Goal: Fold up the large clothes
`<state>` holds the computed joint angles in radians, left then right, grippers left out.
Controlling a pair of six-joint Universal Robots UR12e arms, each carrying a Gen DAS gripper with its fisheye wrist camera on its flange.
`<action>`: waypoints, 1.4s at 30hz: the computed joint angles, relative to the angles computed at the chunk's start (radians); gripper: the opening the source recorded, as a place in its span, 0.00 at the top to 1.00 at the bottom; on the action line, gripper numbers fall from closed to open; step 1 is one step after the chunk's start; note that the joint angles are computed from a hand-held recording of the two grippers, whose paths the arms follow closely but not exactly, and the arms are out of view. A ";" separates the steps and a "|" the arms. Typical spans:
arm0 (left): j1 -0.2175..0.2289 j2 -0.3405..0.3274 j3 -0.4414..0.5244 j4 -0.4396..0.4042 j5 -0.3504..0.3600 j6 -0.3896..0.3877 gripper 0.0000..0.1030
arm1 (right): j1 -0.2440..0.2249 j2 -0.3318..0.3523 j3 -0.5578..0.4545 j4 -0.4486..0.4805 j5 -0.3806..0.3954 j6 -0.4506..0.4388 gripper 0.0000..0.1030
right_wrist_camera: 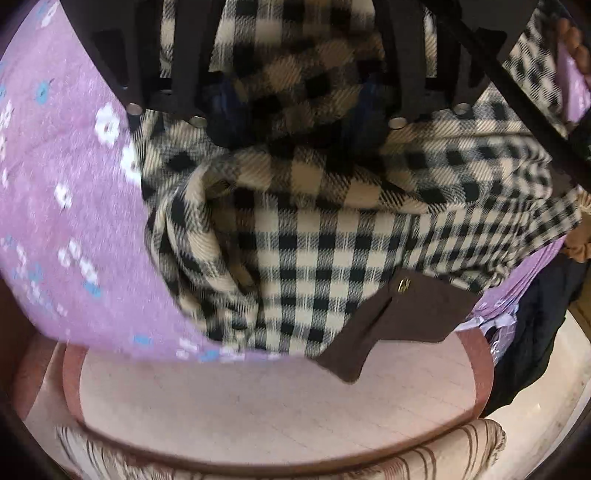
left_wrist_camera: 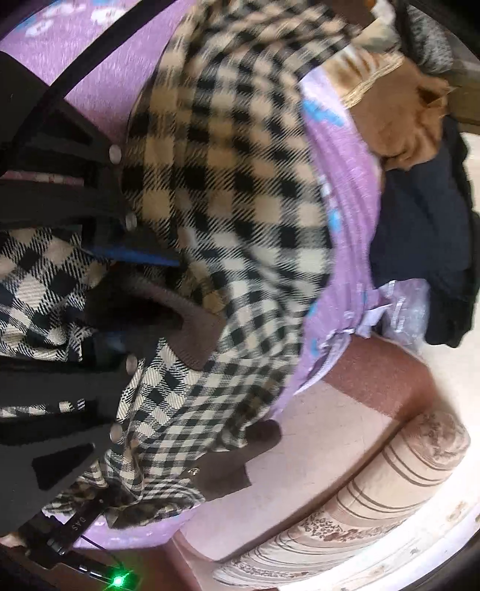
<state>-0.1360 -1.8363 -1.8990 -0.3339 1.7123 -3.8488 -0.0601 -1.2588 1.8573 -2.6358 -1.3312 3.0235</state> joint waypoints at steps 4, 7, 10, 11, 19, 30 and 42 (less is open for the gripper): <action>0.009 0.035 -0.028 0.048 0.024 -0.026 0.57 | -0.014 -0.030 0.006 0.022 0.019 -0.015 0.43; 0.018 0.055 -0.043 0.070 0.021 -0.024 0.53 | -0.081 -0.084 0.057 0.015 0.159 -0.014 0.43; 0.012 0.063 -0.047 0.070 0.032 -0.001 0.48 | -0.121 -0.118 0.092 0.006 0.160 -0.039 0.42; 0.010 0.061 -0.046 0.068 0.030 0.006 0.48 | -0.135 -0.124 0.100 0.002 0.153 -0.048 0.42; -0.033 0.017 -0.010 0.104 -0.042 0.196 0.48 | -0.142 -0.115 0.081 0.026 0.201 -0.143 0.74; -0.035 -0.038 0.020 0.030 -0.029 0.197 0.48 | 0.004 0.058 -0.104 0.064 -0.017 -0.097 0.71; -0.041 0.075 -0.030 -0.010 0.090 0.140 0.48 | -0.012 -0.059 -0.017 0.040 0.174 -0.137 0.63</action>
